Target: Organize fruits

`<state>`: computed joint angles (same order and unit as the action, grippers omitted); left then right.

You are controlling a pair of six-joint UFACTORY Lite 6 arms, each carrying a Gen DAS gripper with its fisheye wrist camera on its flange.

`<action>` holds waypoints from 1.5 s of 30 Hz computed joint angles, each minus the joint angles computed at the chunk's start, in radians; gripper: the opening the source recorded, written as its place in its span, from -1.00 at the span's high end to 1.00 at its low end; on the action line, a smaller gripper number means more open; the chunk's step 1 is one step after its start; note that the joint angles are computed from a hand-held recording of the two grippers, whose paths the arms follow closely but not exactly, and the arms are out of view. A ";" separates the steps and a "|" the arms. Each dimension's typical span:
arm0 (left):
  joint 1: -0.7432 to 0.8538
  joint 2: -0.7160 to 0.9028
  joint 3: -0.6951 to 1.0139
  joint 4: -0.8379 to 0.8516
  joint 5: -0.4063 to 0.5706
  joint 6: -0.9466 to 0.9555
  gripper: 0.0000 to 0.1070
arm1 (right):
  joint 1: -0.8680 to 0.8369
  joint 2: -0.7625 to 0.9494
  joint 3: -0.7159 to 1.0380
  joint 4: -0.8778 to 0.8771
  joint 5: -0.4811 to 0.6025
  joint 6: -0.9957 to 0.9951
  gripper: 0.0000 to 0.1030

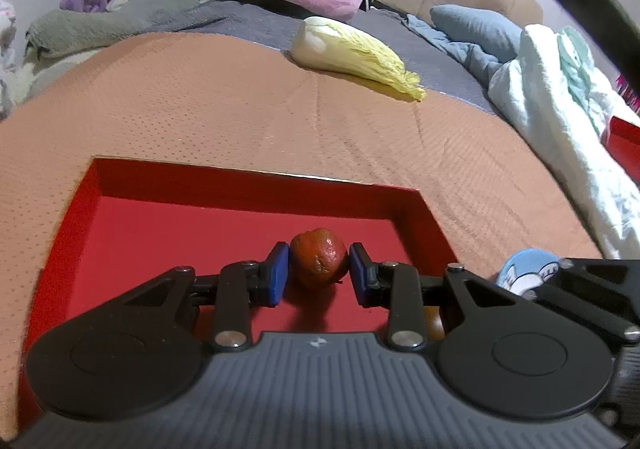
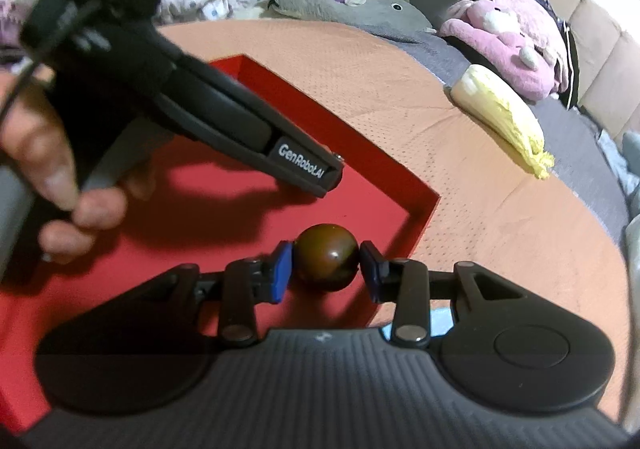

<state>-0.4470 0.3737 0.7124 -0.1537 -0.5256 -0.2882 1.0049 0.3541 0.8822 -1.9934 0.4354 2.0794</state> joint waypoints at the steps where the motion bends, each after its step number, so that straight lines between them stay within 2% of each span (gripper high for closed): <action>1: -0.003 -0.009 -0.008 -0.020 0.005 0.016 0.29 | -0.003 -0.023 -0.020 -0.031 -0.012 0.046 0.22; 12: -0.076 -0.160 -0.130 -0.270 0.038 0.209 0.29 | 0.004 -0.237 -0.234 -0.400 -0.053 0.600 0.23; 18: -0.152 -0.272 -0.207 -0.458 0.038 0.346 0.29 | 0.049 -0.362 -0.334 -0.343 -0.019 0.595 0.26; 22: -0.218 -0.330 -0.241 -0.642 0.038 0.492 0.29 | 0.045 -0.425 -0.387 -0.286 -0.007 0.547 0.24; 24: -0.231 -0.360 -0.257 -0.695 0.037 0.530 0.29 | 0.040 -0.449 -0.410 -0.321 -0.016 0.574 0.23; 25: -0.235 -0.373 -0.263 -0.723 0.037 0.551 0.29 | 0.030 -0.446 -0.413 -0.396 -0.021 0.642 0.22; 27: -0.239 -0.394 -0.272 -0.788 0.038 0.597 0.29 | 0.025 -0.413 -0.411 -0.552 -0.014 0.805 -0.14; 28: -0.242 -0.400 -0.271 -0.823 0.037 0.623 0.29 | 0.030 -0.381 -0.397 -0.586 -0.004 0.844 -0.47; 29: -0.244 -0.411 -0.276 -0.858 0.033 0.647 0.29 | 0.040 -0.332 -0.369 -0.590 0.020 0.846 -0.57; 31: -0.234 -0.441 -0.294 -0.904 0.034 0.682 0.29 | 0.043 -0.254 -0.305 -0.603 0.026 0.831 -0.57; 34: -0.209 -0.481 -0.321 -0.952 0.040 0.723 0.29 | 0.017 -0.116 -0.165 -0.546 -0.023 0.721 -0.56; 36: -0.186 -0.504 -0.338 -0.952 0.051 0.723 0.29 | -0.026 -0.048 -0.092 -0.584 -0.064 0.731 -0.55; 37: -0.175 -0.512 -0.344 -0.943 0.057 0.717 0.29 | -0.043 -0.022 -0.065 -0.592 -0.076 0.733 -0.46; 38: -0.163 -0.518 -0.349 -0.928 0.065 0.704 0.29 | -0.062 0.004 -0.038 -0.611 -0.097 0.745 -0.20; 40: -0.152 -0.523 -0.354 -0.906 0.074 0.683 0.29 | -0.077 0.033 -0.015 -0.583 -0.126 0.705 0.03; 43: -0.141 -0.522 -0.355 -0.861 0.083 0.643 0.29 | -0.083 0.021 -0.056 -0.652 -0.107 0.771 0.04; 45: -0.128 -0.505 -0.344 -0.821 0.091 0.607 0.29 | -0.077 -0.001 -0.097 -0.642 -0.076 0.766 0.13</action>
